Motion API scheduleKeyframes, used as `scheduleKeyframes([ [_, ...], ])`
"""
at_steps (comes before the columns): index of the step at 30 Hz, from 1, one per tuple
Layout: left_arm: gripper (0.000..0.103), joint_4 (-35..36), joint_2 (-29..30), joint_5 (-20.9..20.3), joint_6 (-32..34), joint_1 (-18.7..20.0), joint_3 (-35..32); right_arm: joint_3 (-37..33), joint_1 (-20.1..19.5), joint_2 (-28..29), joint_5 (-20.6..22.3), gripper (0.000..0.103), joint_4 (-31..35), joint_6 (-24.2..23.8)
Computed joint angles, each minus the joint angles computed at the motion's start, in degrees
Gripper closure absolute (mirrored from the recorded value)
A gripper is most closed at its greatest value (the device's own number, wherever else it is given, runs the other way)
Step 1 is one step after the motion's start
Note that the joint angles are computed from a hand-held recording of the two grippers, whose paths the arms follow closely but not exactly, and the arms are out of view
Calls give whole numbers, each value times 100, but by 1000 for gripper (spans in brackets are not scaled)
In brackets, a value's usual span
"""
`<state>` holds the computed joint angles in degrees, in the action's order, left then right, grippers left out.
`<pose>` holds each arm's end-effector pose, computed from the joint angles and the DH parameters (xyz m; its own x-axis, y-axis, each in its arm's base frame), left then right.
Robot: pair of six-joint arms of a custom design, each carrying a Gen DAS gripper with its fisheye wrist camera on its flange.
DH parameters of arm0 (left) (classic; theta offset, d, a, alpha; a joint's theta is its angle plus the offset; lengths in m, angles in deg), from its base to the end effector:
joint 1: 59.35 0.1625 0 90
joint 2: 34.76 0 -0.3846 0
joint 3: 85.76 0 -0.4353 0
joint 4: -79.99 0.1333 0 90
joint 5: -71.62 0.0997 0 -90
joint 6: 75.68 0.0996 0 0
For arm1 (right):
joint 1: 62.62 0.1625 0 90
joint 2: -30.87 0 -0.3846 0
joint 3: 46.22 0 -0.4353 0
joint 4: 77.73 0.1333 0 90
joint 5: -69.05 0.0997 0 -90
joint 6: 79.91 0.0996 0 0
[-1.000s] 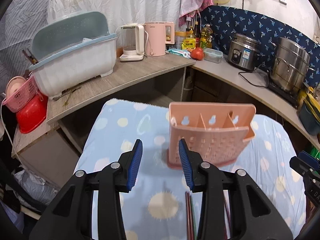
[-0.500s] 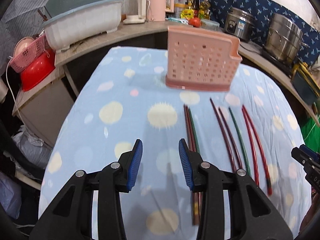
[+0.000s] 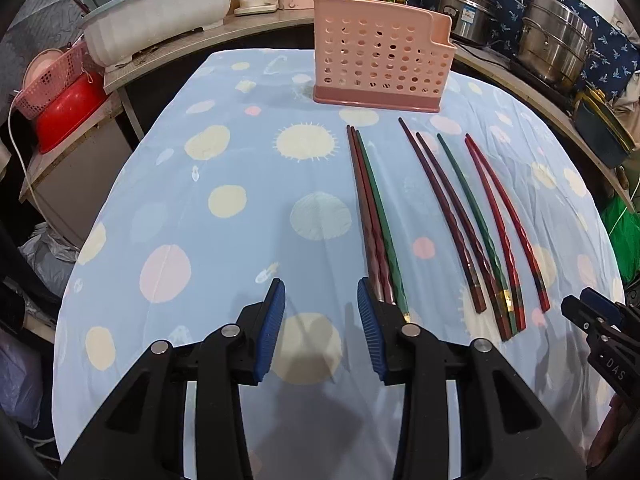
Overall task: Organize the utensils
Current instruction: 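Withdraw both open tools from the pink caddy, then grasp a red chopstick with the right tool while the left tool grasps a dark brown chopstick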
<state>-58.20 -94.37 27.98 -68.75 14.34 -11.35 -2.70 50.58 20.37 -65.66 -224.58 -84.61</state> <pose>-0.0097 -0.7645 0.3805 -0.7403 -0.0904 -0.6662 0.3262 0.8182 -0.4734 0.3981 -0.7683 -0.0291 -0.7331 -0.0875 0.6745 -0.4218 0.8364 -0.3499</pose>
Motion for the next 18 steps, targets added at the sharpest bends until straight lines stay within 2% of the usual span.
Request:
scheduleKeyframes([
  [13, 67, 151, -92, -74, -118, 15, 105, -920, -19, 631, 54, 67, 338, -191],
  [16, 67, 181, -75, -139, -102, 13, 99, -1073, -33, 730, 9, 69, 397, -203],
  [18, 67, 224, -51, -150, -107, 14, 87, -1157, -54, 776, -5, 76, 486, -165],
])
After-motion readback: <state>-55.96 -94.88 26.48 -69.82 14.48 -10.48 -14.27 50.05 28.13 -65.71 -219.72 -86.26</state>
